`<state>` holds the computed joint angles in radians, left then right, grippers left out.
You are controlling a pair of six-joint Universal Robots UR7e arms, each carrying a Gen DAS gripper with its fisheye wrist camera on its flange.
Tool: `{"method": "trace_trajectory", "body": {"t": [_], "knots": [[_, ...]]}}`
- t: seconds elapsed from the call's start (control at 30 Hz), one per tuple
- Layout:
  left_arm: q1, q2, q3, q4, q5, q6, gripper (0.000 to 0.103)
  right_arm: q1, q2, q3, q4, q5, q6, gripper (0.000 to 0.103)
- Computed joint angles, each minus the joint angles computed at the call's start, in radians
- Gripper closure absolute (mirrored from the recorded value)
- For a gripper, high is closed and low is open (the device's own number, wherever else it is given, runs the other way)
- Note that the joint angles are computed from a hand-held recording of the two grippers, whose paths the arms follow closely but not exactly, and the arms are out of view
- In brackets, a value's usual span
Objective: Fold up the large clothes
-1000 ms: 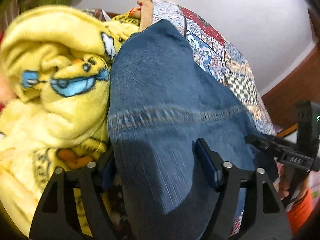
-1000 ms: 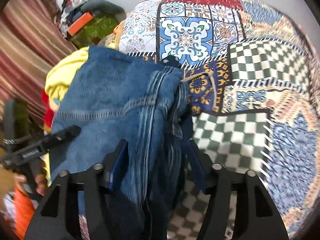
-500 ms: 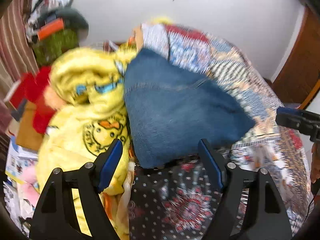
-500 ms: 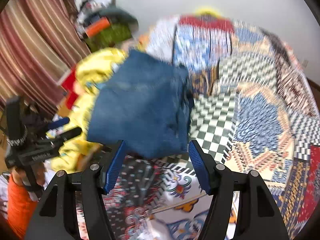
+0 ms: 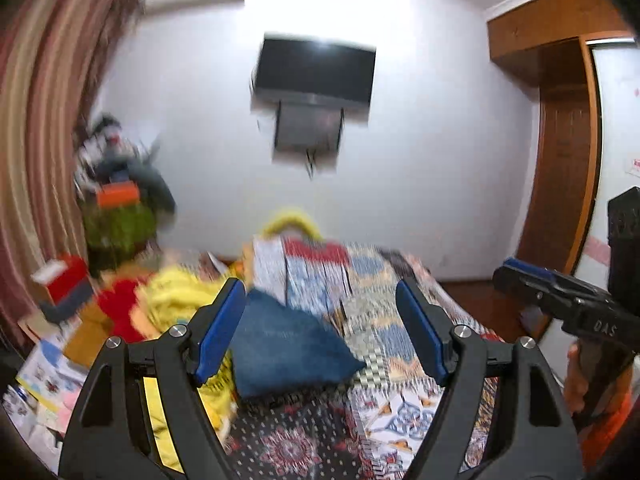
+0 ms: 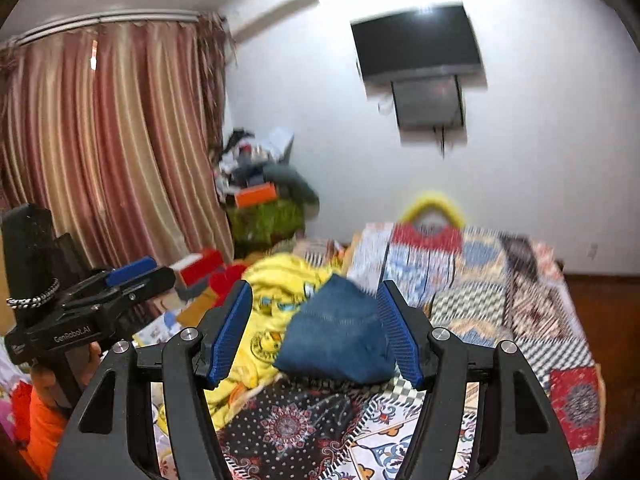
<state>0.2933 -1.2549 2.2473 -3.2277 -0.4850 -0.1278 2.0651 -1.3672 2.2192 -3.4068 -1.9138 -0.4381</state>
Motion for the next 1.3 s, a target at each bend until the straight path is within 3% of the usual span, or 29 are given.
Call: {"method": "trace_trajectory", "body": {"t": [0.13, 0.27, 0.4, 0.5, 0.63, 1.3], "knots": [[-0.112, 0.049, 0.045, -0.149, 0.15, 0.072, 0.026, 0.049, -0.019, 0.067, -0.121, -0.014, 0.008, 0.039], [-0.164, 0.044, 0.081, -0.137, 0.2, 0.014, 0.024, 0.084, 0.009, 0.094, -0.239, -0.077, -0.03, 0.033], [-0.203, 0.033, 0.115, -0.119, 0.237, -0.057, 0.002, 0.097, 0.045, 0.095, -0.325, -0.121, -0.06, 0.019], [-0.216, 0.022, 0.126, -0.07, 0.245, -0.106, 0.001, 0.111, 0.052, 0.096, -0.351, -0.156, -0.066, 0.0], [-0.229, 0.002, 0.135, 0.023, 0.254, -0.172, 0.001, 0.112, 0.06, 0.099, -0.378, -0.157, -0.072, 0.0], [-0.209, 0.006, 0.144, 0.041, 0.249, -0.213, 0.001, 0.104, 0.046, 0.137, -0.4, -0.167, -0.056, 0.0]]}}
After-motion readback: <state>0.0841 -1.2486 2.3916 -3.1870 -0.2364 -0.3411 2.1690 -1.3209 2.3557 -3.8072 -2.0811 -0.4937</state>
